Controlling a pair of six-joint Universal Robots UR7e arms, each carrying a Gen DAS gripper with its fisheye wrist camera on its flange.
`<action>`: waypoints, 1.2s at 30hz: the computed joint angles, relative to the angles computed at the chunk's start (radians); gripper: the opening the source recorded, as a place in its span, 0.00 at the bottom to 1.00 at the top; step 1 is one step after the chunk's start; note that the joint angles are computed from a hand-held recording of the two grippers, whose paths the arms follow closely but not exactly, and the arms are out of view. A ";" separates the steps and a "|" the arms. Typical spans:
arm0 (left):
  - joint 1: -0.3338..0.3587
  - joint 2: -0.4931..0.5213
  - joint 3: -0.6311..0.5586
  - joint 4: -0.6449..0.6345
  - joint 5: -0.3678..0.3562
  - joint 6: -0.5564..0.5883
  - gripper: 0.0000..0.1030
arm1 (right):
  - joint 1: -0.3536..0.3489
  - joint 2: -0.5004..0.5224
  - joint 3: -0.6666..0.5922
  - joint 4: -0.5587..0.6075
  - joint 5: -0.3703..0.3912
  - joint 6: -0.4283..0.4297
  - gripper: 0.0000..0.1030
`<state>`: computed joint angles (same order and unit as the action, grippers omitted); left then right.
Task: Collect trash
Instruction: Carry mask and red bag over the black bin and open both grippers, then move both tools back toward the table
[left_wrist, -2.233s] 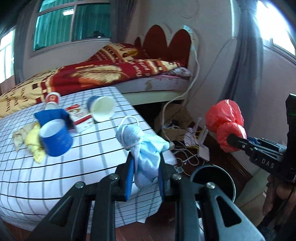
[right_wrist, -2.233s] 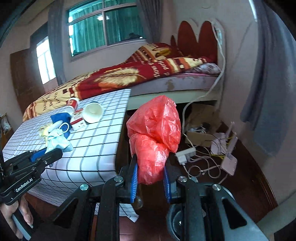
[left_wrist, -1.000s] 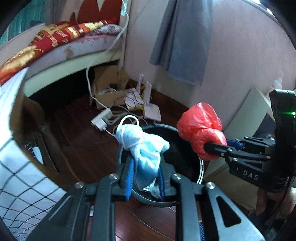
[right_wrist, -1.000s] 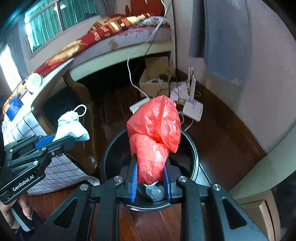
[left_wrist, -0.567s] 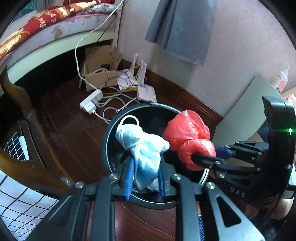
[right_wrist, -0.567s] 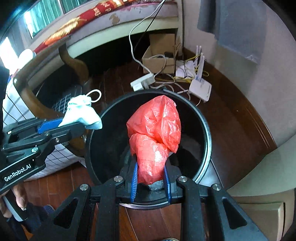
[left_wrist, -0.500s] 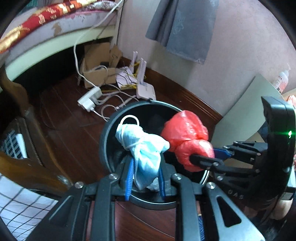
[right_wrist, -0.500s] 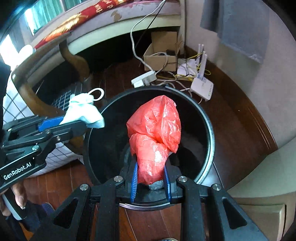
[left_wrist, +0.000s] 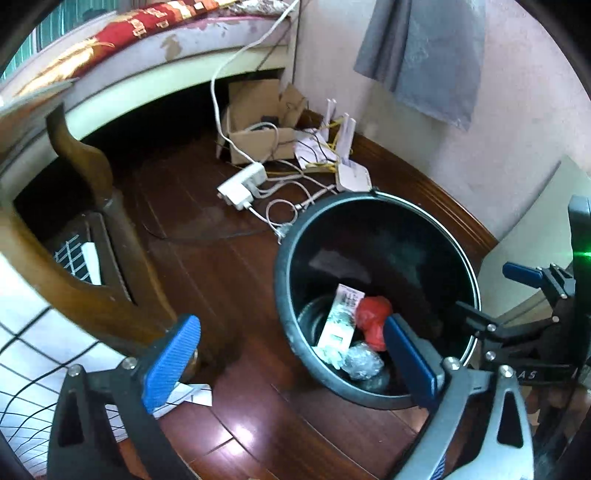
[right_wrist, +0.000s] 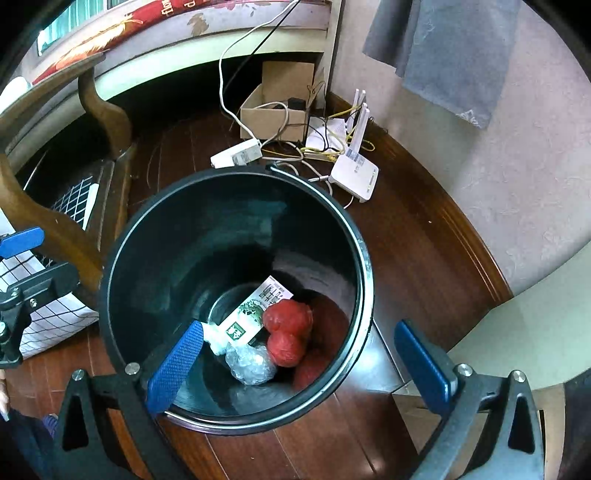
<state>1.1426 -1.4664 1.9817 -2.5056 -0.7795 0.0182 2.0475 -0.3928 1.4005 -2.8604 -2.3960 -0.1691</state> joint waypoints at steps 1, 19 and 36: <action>-0.001 -0.003 -0.001 0.000 0.004 0.000 0.98 | 0.003 -0.002 0.003 -0.003 -0.004 0.002 1.00; -0.111 -0.149 0.046 0.013 0.139 -0.032 0.99 | 0.085 -0.048 0.043 -0.098 0.019 0.008 1.00; -0.186 -0.311 0.074 -0.030 0.309 -0.012 0.99 | 0.188 0.014 -0.066 -0.140 0.116 -0.054 1.00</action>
